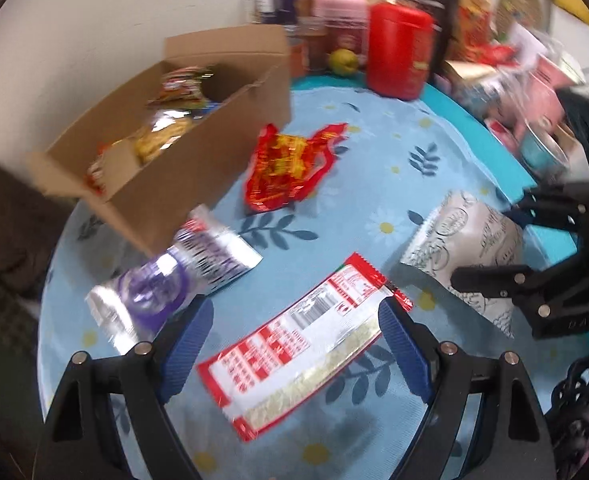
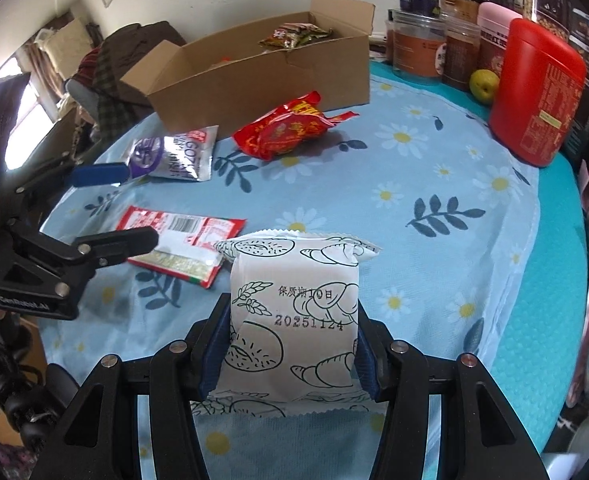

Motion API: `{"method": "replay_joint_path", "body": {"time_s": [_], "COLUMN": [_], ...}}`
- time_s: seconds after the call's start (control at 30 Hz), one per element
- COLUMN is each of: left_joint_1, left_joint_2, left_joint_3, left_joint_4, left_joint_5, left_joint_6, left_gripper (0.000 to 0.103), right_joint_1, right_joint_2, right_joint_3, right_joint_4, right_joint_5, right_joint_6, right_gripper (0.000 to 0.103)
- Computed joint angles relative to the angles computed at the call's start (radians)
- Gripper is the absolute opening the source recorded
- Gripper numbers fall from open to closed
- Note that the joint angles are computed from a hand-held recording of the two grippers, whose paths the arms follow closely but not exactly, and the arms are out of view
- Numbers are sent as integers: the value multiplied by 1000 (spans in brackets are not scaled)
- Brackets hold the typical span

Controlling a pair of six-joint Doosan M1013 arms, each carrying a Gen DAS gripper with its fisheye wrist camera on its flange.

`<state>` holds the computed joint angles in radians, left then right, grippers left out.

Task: Organize snacks

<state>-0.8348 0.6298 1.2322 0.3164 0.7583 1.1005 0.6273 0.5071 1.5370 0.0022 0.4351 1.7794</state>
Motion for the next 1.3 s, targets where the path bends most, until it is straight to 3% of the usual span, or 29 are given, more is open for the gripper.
{"method": "replay_joint_path", "body": {"time_s": [0.1, 0.3, 0.5, 0.63, 0.7, 0.8, 1.03, 1.2, 1.3], "left_joint_1": [22, 47, 50, 37, 33, 29, 4, -22, -34], "left_joint_2": [14, 43, 63, 52, 39, 27, 1, -7, -14], "left_joint_3": [-18, -55, -70, -47, -25, -10, 21, 25, 42], "left_joint_4": [-141, -295, -340, -276, -258, -256, -217, -124, -108], "left_joint_5": [-2, 41, 79, 50, 22, 18, 44, 87, 64], "left_joint_6": [162, 376, 448, 370, 340, 290, 40, -180, -291], "left_gripper": [85, 85, 85, 82, 67, 55, 52, 51, 51], "right_joint_1": [-2, -1, 4, 7, 6, 6, 6, 7, 7], "right_joint_2": [8, 21, 28, 27, 25, 21, 7, -6, -15], "right_joint_3": [-12, -32, -45, -45, -42, -35, -10, 15, 32], "right_joint_4": [21, 54, 34, 1, 3, -15, -18, -9, -14], "right_joint_5": [17, 40, 59, 64, 62, 57, 36, 17, 9], "right_joint_6": [-22, -60, -45, -18, -16, 4, 18, 12, 19], "right_gripper": [54, 54, 54, 54, 54, 54, 54, 54, 54]}}
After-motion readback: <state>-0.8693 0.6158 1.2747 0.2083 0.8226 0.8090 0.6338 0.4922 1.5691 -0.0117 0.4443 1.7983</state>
